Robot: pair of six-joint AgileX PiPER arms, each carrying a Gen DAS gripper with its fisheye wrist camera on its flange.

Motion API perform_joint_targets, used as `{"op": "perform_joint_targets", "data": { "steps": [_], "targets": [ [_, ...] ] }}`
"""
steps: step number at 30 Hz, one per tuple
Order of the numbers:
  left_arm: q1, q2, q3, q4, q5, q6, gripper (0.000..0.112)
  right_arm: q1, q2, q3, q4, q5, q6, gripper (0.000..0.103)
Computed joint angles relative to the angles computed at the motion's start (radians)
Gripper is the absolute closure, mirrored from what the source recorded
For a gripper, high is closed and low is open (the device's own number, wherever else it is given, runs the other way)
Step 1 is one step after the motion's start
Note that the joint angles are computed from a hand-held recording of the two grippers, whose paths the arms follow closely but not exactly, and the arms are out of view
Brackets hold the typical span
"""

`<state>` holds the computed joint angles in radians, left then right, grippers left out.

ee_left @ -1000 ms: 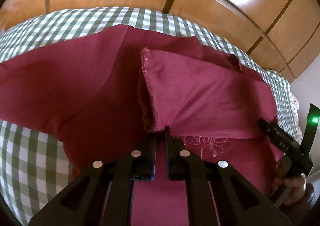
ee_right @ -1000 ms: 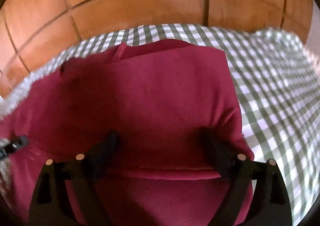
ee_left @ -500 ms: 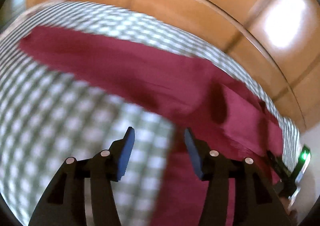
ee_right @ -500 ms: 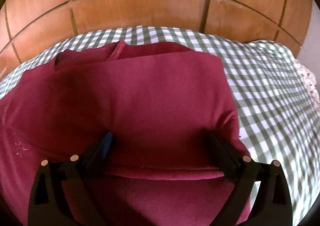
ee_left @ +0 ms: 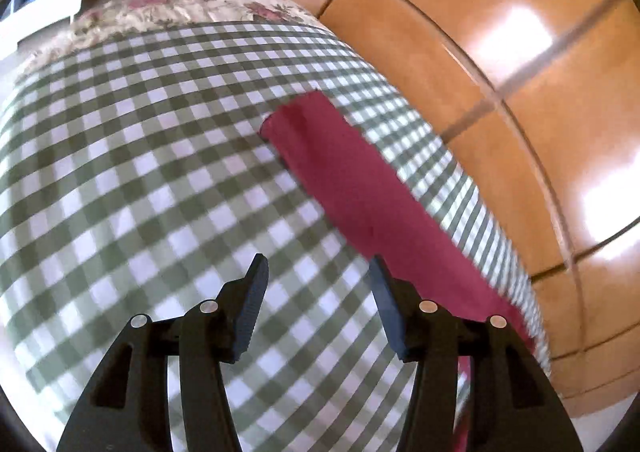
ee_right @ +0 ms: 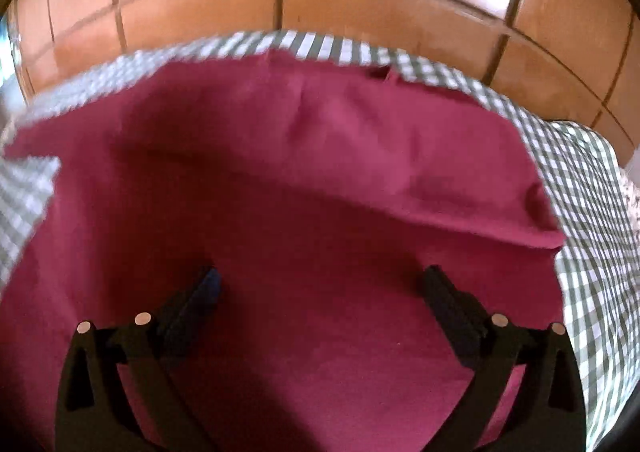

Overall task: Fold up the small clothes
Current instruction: 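Grasp the sleeve nearest the left tool and fold it across the back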

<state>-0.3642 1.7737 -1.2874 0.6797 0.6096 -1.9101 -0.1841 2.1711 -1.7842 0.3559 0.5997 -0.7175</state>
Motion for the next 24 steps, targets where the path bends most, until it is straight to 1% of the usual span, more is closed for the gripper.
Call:
{"op": "perform_joint_targets", "data": {
  "steps": [1, 3, 5, 7, 9, 12, 13, 14, 15, 16, 17, 18, 21, 24],
  "targets": [
    [0.022, -0.003, 0.004, -0.001, -0.016, -0.004, 0.061, -0.004, 0.007, -0.005, 0.009, 0.008, -0.004, 0.002],
    [0.065, -0.001, 0.011, 0.007, -0.058, -0.014, 0.061, -0.025, 0.049, -0.084, 0.041, 0.094, 0.009, 0.002],
    [0.113, 0.021, -0.015, -0.055, -0.082, 0.047, 0.061, -0.047, 0.071, -0.118, 0.090, 0.138, -0.015, 0.002],
    [0.161, 0.051, -0.045, -0.132, -0.090, 0.109, 0.061, -0.042, 0.066, -0.108, 0.080, 0.126, -0.012, 0.002],
    [0.200, 0.068, -0.051, -0.171, -0.111, 0.133, 0.061, -0.036, 0.055, -0.084, 0.072, 0.097, -0.016, 0.002],
    [0.238, 0.111, -0.095, -0.231, -0.103, 0.201, 0.061, -0.037, 0.046, -0.064, 0.084, 0.084, -0.028, 0.002],
    [0.243, 0.126, -0.115, -0.243, -0.089, 0.225, 0.069, -0.037, 0.046, -0.062, 0.084, 0.080, -0.030, 0.002],
    [0.249, 0.146, -0.148, -0.257, -0.056, 0.261, 0.085, -0.036, 0.045, -0.060, 0.083, 0.076, -0.029, 0.002],
    [0.254, 0.170, -0.191, -0.294, -0.020, 0.330, 0.094, -0.035, 0.045, -0.058, 0.082, 0.072, -0.030, 0.002],
    [0.260, 0.181, -0.205, -0.317, -0.020, 0.370, 0.107, -0.033, 0.048, -0.063, 0.080, 0.071, -0.027, 0.002],
    [0.249, 0.187, -0.232, -0.301, 0.008, 0.375, 0.107, -0.033, 0.050, -0.065, 0.081, 0.070, -0.028, 0.002],
    [0.232, 0.183, -0.244, -0.256, 0.018, 0.354, 0.107, -0.032, 0.045, -0.054, 0.084, 0.063, -0.030, 0.002],
    [0.187, 0.157, -0.261, -0.201, -0.035, 0.341, 0.107, -0.031, 0.047, -0.053, 0.085, 0.058, -0.031, 0.002],
    [0.113, 0.157, -0.332, -0.158, -0.051, 0.349, 0.107, -0.030, 0.045, -0.049, 0.085, 0.053, -0.032, 0.002]
  ]
}}
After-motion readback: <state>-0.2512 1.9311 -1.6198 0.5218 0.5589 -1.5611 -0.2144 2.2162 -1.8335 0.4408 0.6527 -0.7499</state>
